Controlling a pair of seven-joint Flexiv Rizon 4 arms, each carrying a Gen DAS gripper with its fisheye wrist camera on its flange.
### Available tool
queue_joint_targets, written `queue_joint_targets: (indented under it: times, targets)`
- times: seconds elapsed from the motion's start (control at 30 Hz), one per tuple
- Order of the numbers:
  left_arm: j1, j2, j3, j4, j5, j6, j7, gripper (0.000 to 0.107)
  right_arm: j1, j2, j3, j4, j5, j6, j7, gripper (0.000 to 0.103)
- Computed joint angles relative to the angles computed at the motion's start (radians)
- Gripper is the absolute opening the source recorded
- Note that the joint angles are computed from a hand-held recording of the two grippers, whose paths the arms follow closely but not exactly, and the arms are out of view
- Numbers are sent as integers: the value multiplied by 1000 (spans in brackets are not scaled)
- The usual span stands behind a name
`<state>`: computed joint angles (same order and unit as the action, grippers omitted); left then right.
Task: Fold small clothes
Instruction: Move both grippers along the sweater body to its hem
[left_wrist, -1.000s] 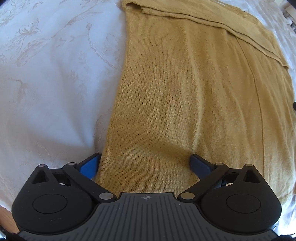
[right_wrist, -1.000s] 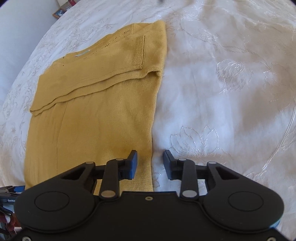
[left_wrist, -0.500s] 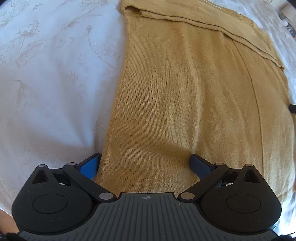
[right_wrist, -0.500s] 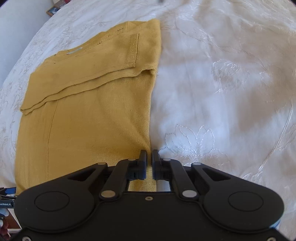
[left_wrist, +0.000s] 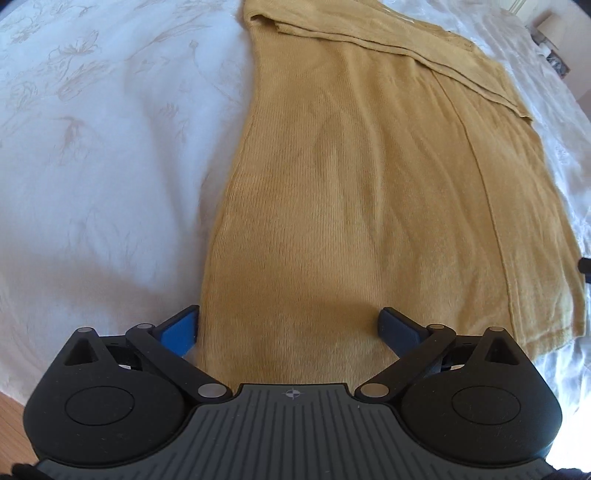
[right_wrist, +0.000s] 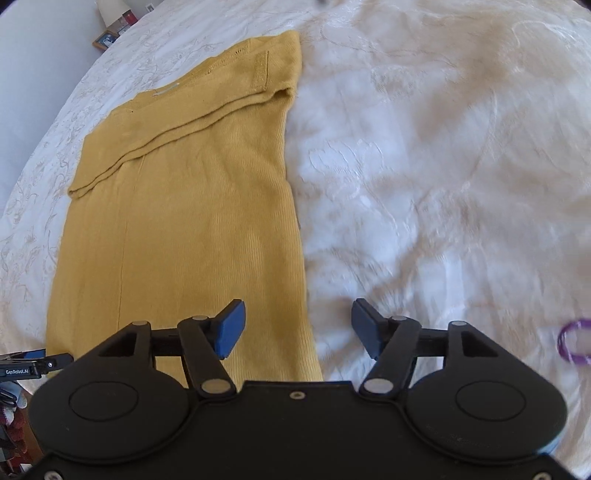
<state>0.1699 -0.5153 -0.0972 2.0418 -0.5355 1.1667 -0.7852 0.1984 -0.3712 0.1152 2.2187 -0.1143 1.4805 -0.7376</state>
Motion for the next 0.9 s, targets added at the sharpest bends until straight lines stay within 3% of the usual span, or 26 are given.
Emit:
queue_joint_targets:
  times: [0.17,0.33,0.47,0.7,0.9]
  targets:
    - [27,56,7,88,-28,-11,32,99,-12,46,46,76,47,10,9,75]
    - [49,106,-37,176,-126,65,155,93,3,63,56,113,61,23,16,76]
    - [51,134,-70,216,-236,123,222,90,25,65,42,124,49,36,32,77]
    - [48,141,-125,225,-467,229,389,90,-10,48,90,97,64,22,-24,83]
    - [-3,84,-35,138,-317,149,279,89,-56,20,152,60,116,1,-97,91]
